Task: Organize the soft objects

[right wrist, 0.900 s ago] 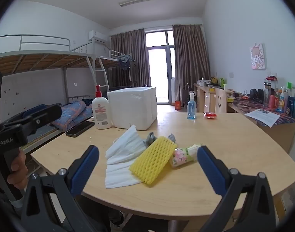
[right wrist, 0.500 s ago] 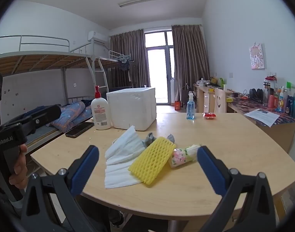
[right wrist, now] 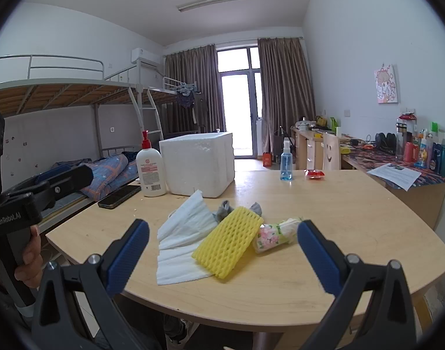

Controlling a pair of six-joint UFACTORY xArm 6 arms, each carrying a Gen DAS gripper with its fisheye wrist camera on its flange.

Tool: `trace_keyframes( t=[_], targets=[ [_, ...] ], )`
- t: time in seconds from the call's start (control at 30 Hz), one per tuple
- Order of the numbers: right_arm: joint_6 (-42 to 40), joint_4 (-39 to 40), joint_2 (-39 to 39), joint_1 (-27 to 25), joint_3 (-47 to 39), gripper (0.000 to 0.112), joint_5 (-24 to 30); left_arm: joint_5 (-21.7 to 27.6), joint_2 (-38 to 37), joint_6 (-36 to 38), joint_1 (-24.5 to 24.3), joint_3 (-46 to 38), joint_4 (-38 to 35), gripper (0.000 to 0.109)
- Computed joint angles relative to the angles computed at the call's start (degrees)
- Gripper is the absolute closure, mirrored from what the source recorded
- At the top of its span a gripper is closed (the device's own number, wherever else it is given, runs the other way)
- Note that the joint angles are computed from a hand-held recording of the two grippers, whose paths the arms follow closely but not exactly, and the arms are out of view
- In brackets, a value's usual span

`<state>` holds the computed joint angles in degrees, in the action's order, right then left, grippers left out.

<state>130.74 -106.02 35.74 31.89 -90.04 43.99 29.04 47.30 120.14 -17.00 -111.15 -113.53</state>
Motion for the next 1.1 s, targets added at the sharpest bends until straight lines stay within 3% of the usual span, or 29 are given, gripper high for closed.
trace_keyframes(
  t=[0.23,1.1],
  targets=[
    [-0.3,0.4,0.1,0.2,-0.1,0.010,0.2,-0.6,0.0,2.4,0.1,-0.3,-3.6,0.007],
    [0.0,0.4,0.5,0.2,-0.2,0.010,0.7,-0.4,0.3,2.1,0.4,-0.3,-2.3,0.007]
  ],
)
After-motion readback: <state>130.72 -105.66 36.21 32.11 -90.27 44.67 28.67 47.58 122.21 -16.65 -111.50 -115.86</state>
